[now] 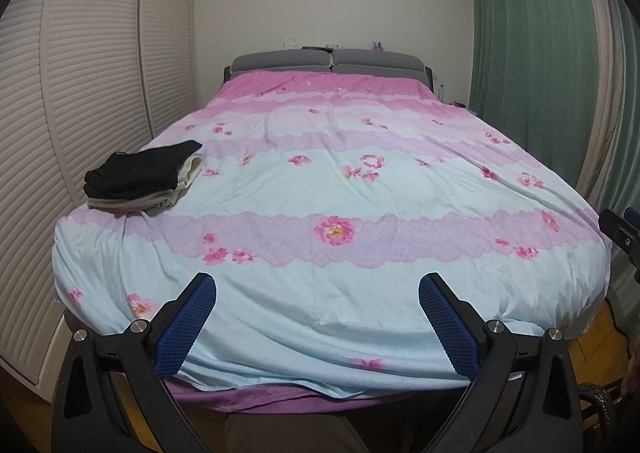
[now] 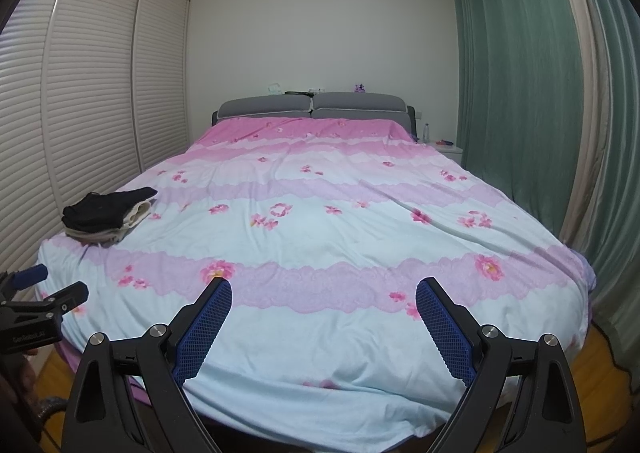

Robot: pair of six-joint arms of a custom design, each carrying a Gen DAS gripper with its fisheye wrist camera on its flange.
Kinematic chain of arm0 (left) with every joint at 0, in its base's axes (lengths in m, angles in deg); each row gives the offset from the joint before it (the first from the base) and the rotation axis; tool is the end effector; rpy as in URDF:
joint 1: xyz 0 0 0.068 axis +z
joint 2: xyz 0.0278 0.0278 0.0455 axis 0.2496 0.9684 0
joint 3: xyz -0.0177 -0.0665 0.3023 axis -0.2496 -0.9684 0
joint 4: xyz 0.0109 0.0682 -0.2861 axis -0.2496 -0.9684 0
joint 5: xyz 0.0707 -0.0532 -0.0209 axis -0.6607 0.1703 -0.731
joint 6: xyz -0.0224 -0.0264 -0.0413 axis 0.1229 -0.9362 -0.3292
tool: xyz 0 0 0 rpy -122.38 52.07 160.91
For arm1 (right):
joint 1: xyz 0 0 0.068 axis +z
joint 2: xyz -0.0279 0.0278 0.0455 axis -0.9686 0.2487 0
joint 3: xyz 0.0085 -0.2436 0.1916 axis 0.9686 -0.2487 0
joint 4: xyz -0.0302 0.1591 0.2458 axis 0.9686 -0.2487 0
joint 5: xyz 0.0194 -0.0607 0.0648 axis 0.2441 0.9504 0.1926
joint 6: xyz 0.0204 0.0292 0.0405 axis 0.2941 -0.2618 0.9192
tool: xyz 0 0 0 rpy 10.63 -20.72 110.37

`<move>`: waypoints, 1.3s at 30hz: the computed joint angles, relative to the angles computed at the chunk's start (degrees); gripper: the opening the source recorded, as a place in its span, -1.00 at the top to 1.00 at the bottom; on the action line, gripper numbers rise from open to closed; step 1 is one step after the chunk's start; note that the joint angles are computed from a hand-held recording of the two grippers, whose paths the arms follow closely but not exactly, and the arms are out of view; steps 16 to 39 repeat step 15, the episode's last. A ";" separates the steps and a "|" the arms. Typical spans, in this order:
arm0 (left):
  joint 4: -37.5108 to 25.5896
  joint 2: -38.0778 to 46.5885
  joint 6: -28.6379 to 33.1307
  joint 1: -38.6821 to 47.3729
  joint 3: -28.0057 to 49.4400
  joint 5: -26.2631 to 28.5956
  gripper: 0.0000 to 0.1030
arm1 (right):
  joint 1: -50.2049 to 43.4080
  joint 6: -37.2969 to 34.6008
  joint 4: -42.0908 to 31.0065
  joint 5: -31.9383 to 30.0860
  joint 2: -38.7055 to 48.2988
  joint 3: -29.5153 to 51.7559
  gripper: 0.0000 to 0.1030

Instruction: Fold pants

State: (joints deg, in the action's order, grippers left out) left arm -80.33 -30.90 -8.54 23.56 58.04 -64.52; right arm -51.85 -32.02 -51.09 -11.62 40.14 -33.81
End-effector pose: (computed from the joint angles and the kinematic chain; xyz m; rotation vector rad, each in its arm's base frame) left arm 0.2372 0.0401 0.2990 -0.2555 2.1580 0.1286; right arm 0.3145 0.1324 0.2935 -0.2643 1.9686 0.1453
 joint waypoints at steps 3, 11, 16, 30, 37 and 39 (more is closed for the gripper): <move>0.28 0.07 0.25 0.31 -0.09 0.44 -1.00 | 0.06 0.36 0.12 -0.20 0.05 -0.14 -0.83; 1.62 -0.08 0.88 -0.12 -0.64 0.89 -1.00 | 0.04 0.62 -0.12 -0.35 0.02 -0.28 -0.83; 1.41 0.93 0.70 0.40 -0.29 1.83 -1.00 | 0.13 0.74 -0.25 -0.42 0.04 -0.27 -0.83; 1.41 0.93 0.70 0.40 -0.29 1.83 -1.00 | 0.13 0.74 -0.25 -0.42 0.04 -0.27 -0.83; 1.41 0.93 0.70 0.40 -0.29 1.83 -1.00 | 0.13 0.74 -0.25 -0.42 0.04 -0.27 -0.83; 1.41 0.93 0.70 0.40 -0.29 1.83 -1.00 | 0.13 0.74 -0.25 -0.42 0.04 -0.27 -0.83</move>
